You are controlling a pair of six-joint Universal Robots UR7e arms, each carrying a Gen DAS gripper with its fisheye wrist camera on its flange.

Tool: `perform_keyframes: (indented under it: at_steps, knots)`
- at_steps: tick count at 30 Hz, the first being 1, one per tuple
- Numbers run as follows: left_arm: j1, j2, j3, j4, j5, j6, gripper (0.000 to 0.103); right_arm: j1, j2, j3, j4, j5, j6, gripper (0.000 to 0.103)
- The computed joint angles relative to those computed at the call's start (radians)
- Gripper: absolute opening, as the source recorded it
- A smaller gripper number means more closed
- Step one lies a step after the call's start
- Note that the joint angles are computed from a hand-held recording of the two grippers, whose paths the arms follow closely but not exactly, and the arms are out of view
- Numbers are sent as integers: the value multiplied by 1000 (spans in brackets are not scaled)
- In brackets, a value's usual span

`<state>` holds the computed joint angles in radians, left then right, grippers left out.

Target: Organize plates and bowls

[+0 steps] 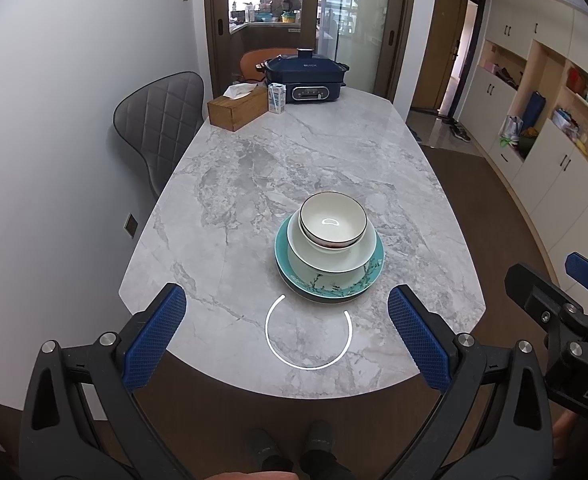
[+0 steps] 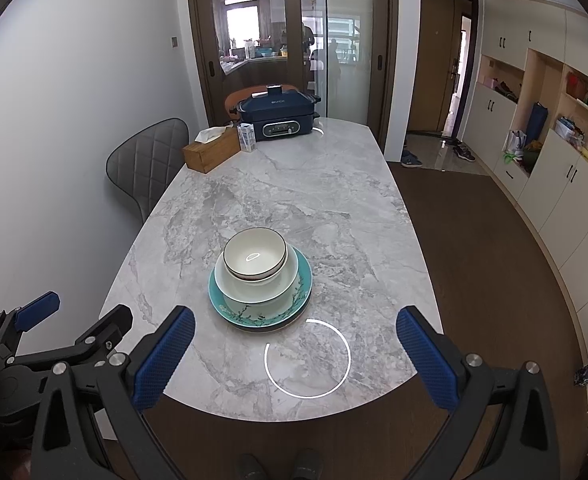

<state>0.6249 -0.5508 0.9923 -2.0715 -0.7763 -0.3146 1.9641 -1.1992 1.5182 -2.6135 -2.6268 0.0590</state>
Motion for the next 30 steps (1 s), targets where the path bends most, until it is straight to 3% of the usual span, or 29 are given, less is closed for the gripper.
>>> perform_keyframes:
  at_steps: [30]
  knots:
    - [30, 26, -37, -29, -1, 60, 103, -15, -7, 6, -6, 14, -19, 103]
